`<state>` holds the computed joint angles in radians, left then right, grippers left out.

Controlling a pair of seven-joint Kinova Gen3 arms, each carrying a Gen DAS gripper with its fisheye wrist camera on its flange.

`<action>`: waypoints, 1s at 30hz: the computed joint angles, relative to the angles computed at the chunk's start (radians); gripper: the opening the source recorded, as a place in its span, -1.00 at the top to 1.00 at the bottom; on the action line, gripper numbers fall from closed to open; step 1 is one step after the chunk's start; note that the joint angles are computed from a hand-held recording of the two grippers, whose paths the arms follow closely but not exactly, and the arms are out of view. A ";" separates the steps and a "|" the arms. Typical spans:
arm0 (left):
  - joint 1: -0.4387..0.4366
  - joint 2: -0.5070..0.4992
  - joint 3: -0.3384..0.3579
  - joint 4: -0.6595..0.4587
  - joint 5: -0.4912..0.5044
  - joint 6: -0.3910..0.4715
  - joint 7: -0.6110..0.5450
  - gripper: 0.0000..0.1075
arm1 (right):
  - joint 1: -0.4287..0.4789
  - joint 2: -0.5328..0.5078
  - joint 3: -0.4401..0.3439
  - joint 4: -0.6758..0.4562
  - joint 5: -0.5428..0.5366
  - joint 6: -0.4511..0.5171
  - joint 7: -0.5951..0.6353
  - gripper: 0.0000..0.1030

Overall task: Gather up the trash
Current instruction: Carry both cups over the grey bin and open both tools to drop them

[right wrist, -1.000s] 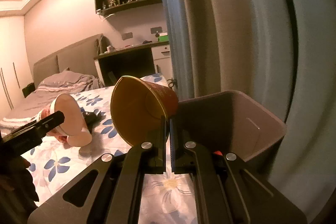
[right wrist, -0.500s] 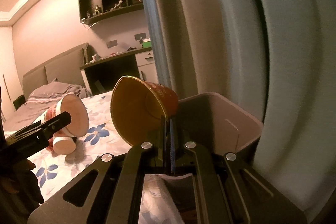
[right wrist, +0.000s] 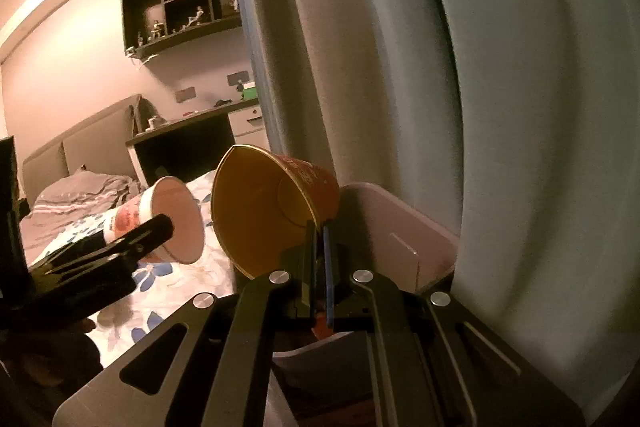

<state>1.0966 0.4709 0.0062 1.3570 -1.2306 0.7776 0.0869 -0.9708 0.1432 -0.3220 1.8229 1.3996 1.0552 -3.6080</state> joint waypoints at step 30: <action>0.005 0.141 -0.138 -0.159 0.295 -0.206 -0.292 -0.52 | 0.034 0.037 0.048 -0.042 -0.093 -0.028 0.021 0.93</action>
<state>1.1014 0.6120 -0.1317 1.1983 -0.9360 0.5718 -0.2050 -0.9371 0.1807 -0.2738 1.7812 1.3068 1.0277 -3.5871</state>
